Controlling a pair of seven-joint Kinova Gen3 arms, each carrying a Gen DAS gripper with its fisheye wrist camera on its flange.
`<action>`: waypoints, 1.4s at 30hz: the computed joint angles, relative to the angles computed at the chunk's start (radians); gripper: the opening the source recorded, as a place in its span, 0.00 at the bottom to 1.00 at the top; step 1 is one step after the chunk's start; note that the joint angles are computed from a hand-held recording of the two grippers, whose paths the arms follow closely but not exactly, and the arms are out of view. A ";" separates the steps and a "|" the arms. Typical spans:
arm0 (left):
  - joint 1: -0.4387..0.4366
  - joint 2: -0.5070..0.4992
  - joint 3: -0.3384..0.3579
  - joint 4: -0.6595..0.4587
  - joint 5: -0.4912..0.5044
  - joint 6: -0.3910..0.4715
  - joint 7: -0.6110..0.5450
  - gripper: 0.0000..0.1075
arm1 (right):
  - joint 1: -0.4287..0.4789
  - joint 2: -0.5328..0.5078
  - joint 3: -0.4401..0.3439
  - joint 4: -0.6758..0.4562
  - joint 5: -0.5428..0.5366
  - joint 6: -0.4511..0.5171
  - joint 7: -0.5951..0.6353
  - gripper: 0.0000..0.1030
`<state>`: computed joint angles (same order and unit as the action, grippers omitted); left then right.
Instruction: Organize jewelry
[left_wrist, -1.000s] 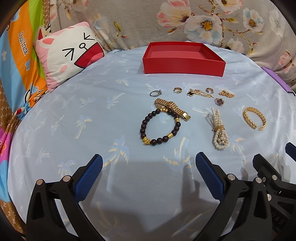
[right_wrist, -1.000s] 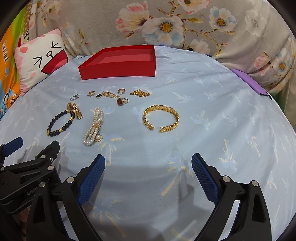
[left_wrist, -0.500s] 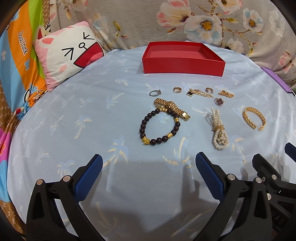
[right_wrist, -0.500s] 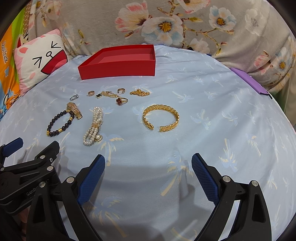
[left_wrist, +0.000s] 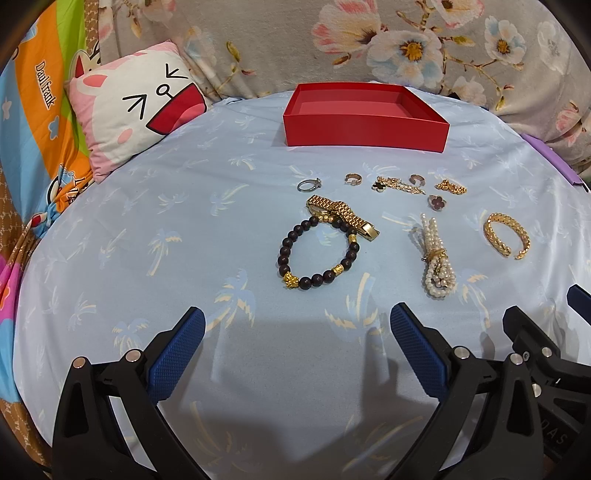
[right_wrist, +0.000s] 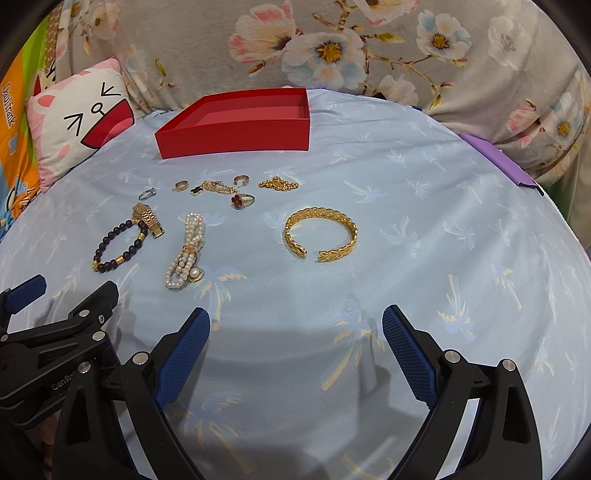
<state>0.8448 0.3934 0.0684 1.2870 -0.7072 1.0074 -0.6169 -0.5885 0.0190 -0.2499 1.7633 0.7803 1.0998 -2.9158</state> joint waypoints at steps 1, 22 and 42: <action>0.000 0.000 0.000 -0.001 0.000 0.001 -0.001 0.91 | 0.000 0.000 0.000 0.002 0.000 -0.001 -0.001 0.90; -0.008 -0.015 0.006 0.015 0.017 -0.043 0.011 0.91 | 0.007 -0.005 0.001 0.005 -0.008 -0.012 -0.001 0.90; -0.106 -0.022 0.017 -0.039 0.134 -0.083 -0.102 0.91 | 0.138 -0.025 0.064 -0.055 -0.130 -0.087 0.180 0.90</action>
